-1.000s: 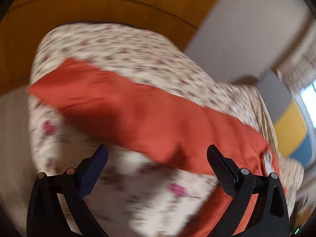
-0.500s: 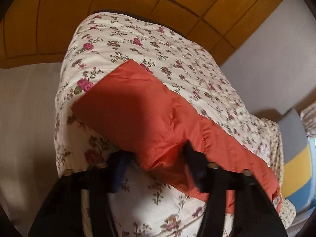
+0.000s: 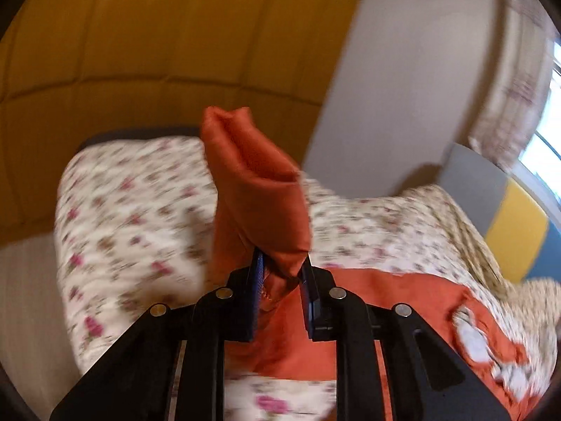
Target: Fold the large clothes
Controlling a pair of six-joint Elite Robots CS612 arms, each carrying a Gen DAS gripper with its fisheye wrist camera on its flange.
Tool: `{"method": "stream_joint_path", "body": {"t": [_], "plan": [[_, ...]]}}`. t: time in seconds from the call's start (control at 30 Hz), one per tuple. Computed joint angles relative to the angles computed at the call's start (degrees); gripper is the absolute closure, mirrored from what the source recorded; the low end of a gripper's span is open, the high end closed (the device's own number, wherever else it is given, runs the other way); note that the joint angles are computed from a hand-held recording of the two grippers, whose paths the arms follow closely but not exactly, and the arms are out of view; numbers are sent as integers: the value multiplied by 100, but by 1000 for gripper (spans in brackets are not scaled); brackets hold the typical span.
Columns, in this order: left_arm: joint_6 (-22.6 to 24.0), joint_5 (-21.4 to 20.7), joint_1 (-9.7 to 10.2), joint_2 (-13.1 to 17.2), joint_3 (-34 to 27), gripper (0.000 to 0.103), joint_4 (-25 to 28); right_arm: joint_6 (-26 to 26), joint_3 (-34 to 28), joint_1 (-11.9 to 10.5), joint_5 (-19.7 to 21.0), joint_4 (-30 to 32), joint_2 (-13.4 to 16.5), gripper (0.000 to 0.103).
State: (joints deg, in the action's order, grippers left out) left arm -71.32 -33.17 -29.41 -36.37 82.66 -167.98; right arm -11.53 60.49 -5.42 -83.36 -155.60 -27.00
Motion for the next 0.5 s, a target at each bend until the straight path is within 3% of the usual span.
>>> {"method": "stream_joint_path", "body": {"t": [0.17,0.3,0.5], "plan": [[1899,-114,-110,419,-812,84,-787,-1,-4,0,-1,1,1,2],[2623,-511,-152,691,-1358,84,-1046,1,-2,-3,6,-3,1,2],[3798,-1335,-225,1214,-2386,84,-987,1,-8,-2,-4,2,4,2]]}}
